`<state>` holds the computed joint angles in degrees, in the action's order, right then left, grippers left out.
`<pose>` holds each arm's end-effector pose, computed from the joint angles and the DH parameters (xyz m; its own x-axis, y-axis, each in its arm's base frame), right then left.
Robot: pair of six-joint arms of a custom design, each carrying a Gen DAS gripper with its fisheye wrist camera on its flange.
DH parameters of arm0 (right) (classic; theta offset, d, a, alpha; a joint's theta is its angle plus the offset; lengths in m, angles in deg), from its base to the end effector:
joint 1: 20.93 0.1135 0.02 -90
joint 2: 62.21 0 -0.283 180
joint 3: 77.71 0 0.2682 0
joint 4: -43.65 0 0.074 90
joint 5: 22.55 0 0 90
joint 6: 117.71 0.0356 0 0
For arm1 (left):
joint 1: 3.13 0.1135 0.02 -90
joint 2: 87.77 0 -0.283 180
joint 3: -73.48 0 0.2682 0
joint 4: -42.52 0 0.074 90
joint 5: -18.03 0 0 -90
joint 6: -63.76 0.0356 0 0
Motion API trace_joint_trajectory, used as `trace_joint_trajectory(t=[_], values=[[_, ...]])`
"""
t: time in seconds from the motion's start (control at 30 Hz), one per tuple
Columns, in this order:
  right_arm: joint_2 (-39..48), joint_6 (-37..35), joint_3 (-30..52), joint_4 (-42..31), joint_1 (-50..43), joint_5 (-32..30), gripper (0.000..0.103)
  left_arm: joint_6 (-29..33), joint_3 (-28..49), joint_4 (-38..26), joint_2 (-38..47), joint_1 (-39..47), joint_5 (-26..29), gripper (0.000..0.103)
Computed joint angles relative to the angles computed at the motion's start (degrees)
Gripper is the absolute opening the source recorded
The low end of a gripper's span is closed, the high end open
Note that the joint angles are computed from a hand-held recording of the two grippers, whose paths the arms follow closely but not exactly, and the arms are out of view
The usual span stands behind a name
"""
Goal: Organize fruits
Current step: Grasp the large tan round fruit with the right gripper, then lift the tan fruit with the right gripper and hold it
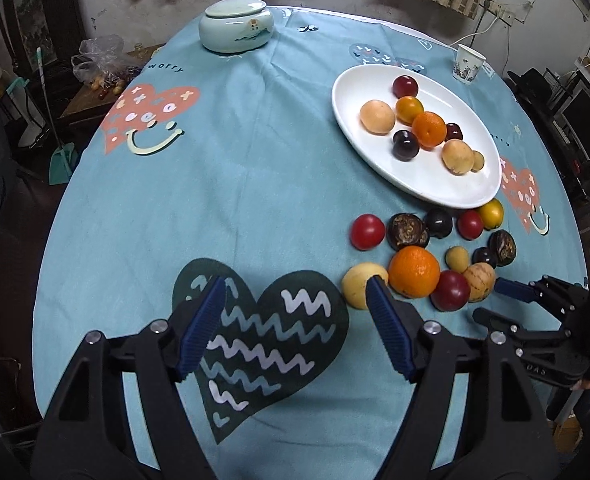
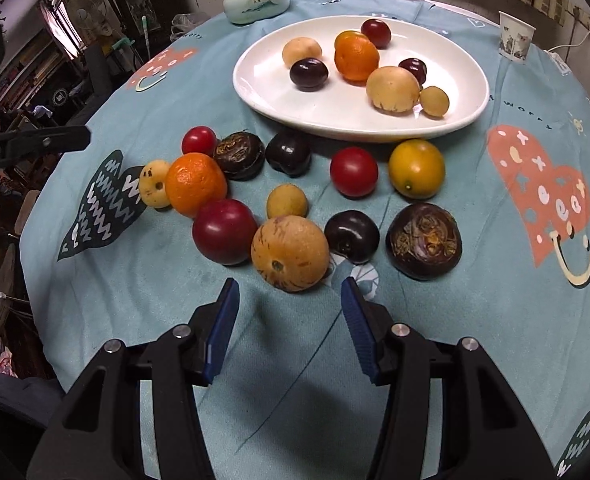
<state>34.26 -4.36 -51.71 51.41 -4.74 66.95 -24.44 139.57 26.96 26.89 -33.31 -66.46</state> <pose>0.1841 0.0538 0.0445 -0.8956 0.1527 -0.4179 0.0788 0.9788 0.1888 0.3123 -0.1856 0.0711 -0.7606 0.4785 -0.4388 0.5608 0.8248 -0.0726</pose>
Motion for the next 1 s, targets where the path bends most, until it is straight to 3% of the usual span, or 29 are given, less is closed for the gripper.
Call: trace_joint_trajectory(t=[0.17,0.23,0.33,0.4,0.47,0.57,0.63,0.77,0.9,1.0], values=[[4.87,-1.05,3.49,-0.04,-0.06,0.49,0.053,0.74,-1.81,1.03,-0.69,-0.44,-0.04,0.074],[6.35,-1.58,4.45,0.17,-0.38,0.43,0.041,1.04,-2.11,1.11,-0.67,-0.69,0.21,0.074],[5.39,-2.95,4.77,-1.26,0.22,0.50,0.039,1.69,-2.54,0.98,-1.75,0.26,4.12,0.074],[2.38,-3.24,3.28,-2.06,-0.23,-0.43,0.039,1.36,-2.49,-0.53,-3.53,3.20,14.88,0.074],[-0.93,-2.57,1.20,-1.85,-2.38,-3.22,0.039,-0.69,-1.54,-2.69,-4.70,8.52,33.62,0.074],[-7.19,-1.73,-1.94,-2.14,-4.77,-6.02,0.039,-6.54,-1.68,0.93,-6.46,13.06,50.81,0.074],[-10.08,-1.17,-3.04,-2.78,-5.23,-6.34,0.039,-11.50,-1.41,4.26,-6.53,14.71,57.58,0.074],[-13.37,0.37,-4.49,-2.62,-5.47,-7.01,0.039,-25.32,-1.41,14.74,-4.95,16.15,65.02,0.074],[-15.10,1.34,-5.22,-1.78,-4.32,-6.98,0.039,-29.08,-2.93,19.63,-5.40,16.50,67.16,0.074],[-16.77,1.87,-5.74,-2.07,-3.63,-6.73,0.039,-35.72,-5.64,30.49,-5.66,16.54,71.34,0.074]])
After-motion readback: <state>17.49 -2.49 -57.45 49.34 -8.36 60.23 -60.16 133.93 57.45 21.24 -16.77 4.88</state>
